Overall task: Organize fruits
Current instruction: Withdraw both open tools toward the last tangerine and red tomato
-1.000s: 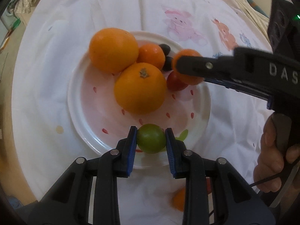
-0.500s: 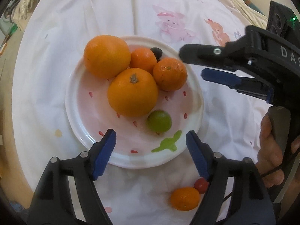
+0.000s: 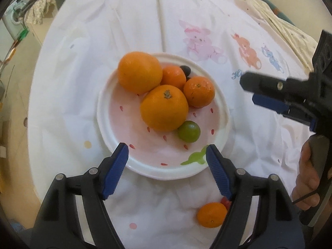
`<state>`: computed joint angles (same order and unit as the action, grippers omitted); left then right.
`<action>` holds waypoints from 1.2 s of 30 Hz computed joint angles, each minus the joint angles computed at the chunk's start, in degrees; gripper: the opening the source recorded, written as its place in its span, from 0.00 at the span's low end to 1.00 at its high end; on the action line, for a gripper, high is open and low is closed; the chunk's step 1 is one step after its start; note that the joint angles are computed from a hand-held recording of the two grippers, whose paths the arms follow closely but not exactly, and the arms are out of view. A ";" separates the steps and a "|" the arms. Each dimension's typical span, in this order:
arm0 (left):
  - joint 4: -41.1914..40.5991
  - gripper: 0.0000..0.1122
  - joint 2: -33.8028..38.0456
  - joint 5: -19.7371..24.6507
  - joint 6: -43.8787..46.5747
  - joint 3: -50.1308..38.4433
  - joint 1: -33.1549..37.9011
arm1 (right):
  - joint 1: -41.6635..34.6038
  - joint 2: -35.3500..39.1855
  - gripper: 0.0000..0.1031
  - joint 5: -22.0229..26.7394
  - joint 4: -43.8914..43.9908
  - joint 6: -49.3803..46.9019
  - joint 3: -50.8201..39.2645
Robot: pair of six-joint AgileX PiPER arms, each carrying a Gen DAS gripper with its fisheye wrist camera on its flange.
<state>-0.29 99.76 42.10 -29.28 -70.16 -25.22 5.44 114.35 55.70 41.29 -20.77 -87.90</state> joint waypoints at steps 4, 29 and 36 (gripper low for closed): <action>0.95 0.66 -3.00 -0.07 -0.46 1.30 -0.63 | -0.95 -2.83 0.79 -0.71 0.11 -0.35 3.62; 9.03 0.66 -16.58 0.38 -11.06 12.38 -6.52 | -9.28 -25.49 0.81 -3.56 5.83 -4.86 30.45; 11.53 0.66 -19.42 -0.36 -15.21 15.35 -8.35 | -10.03 -31.25 0.82 -4.60 5.13 -4.90 36.20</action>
